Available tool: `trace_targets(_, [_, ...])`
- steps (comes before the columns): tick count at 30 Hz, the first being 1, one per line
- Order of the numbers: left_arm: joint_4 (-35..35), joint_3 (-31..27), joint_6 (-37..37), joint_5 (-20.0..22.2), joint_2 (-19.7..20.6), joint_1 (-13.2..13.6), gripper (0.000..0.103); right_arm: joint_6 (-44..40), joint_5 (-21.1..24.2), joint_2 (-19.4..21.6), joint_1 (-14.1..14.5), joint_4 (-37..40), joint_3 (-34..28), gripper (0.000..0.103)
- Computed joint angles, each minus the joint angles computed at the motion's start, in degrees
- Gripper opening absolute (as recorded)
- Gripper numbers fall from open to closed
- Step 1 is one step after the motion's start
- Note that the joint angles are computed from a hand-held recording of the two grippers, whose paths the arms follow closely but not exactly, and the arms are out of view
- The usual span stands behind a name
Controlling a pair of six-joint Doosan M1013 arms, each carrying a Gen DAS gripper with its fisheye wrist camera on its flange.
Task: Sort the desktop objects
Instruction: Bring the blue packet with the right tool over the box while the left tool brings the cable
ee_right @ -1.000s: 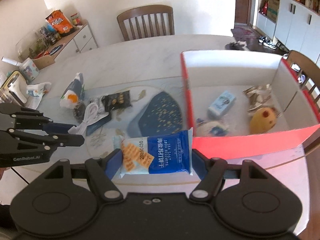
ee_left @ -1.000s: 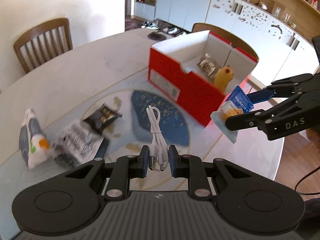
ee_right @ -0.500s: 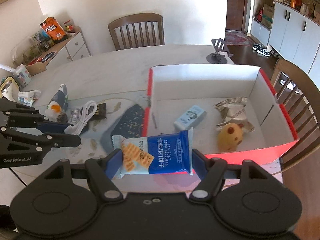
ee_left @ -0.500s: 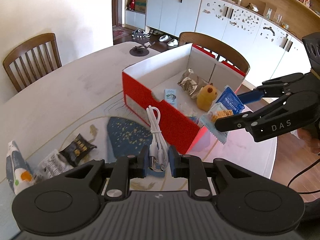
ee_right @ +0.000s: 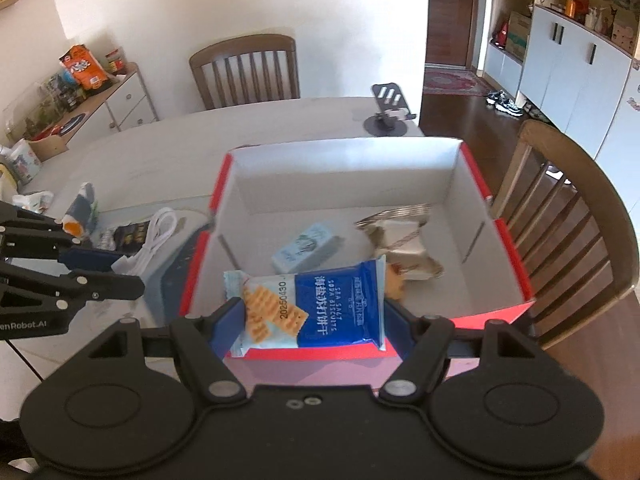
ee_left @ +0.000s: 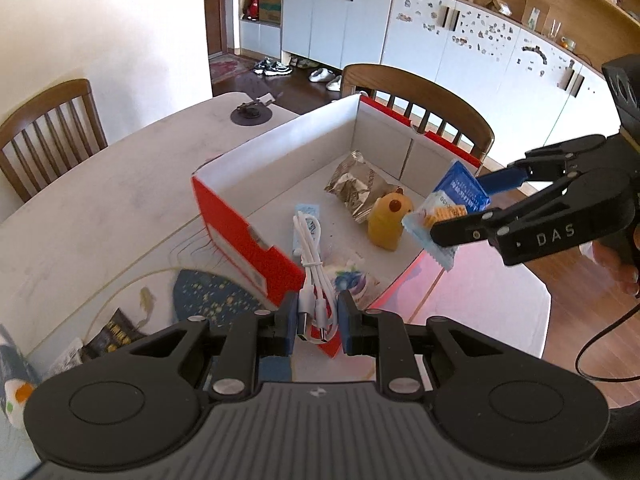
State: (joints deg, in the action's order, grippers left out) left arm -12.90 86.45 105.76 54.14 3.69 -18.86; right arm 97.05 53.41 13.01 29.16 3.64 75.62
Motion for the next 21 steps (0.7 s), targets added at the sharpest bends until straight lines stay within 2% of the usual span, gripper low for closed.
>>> trace_targets(9, [2.47,-3.26,-1.18,0.83,3.36,-2.19,0.019,-1.11,-0.13,1.7,-2.57,-0.01,-1.52,0.073])
trace_targets(21, [4.8,-7.79,-4.24,2.43,8.01,-3.34,0.019,-2.35,1.01,5.62,-4.18,-1.88,-5.84,0.073])
